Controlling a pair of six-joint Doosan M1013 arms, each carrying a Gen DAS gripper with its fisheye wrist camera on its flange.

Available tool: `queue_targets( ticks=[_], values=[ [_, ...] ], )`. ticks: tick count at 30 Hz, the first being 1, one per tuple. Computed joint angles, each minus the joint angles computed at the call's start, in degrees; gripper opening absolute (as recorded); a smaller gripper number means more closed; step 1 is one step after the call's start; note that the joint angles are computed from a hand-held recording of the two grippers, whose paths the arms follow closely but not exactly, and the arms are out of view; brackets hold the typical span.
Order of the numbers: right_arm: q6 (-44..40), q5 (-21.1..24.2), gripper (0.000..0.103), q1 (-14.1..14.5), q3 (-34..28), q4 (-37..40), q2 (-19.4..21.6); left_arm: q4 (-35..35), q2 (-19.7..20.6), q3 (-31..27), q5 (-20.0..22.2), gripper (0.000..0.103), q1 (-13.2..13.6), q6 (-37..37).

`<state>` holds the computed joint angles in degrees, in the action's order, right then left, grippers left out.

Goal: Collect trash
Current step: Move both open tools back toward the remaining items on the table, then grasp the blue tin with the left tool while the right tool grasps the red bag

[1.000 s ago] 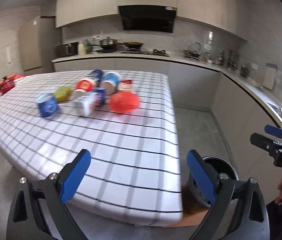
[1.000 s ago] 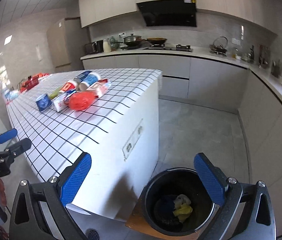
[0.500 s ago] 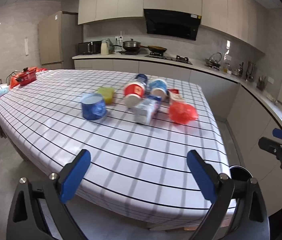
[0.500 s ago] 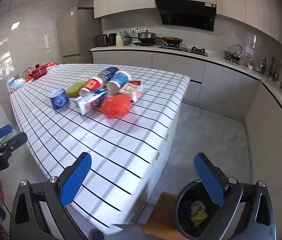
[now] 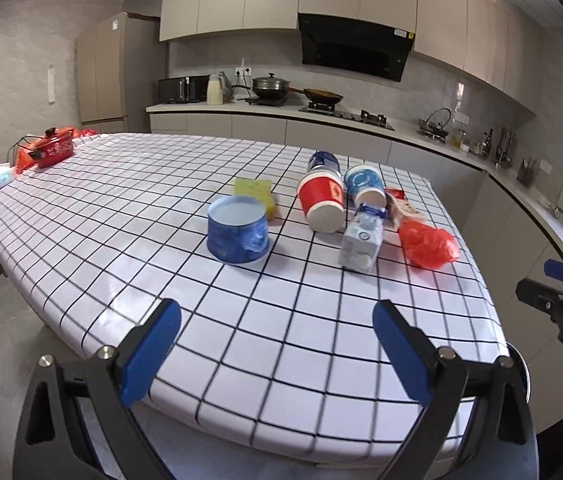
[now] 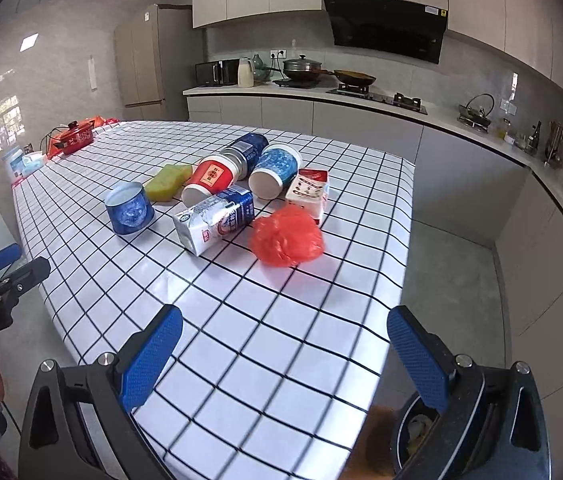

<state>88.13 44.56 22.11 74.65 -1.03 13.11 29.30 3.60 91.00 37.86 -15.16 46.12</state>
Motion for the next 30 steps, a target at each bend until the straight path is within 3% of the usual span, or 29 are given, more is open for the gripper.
queue_targets(
  ticks=[13, 30],
  values=[
    [6.1, 2.3, 0.103, 1.8, -6.4, -5.2, 6.1, -10.0, 4.8, -3.7, -2.3, 0.097, 4.9, 12.1],
    [7.0, 9.2, 0.103, 1.0, -18.0, -5.4, 16.2, -18.8, 12.8, -12.3, 2.9, 0.096, 8.9, 23.0]
  ],
)
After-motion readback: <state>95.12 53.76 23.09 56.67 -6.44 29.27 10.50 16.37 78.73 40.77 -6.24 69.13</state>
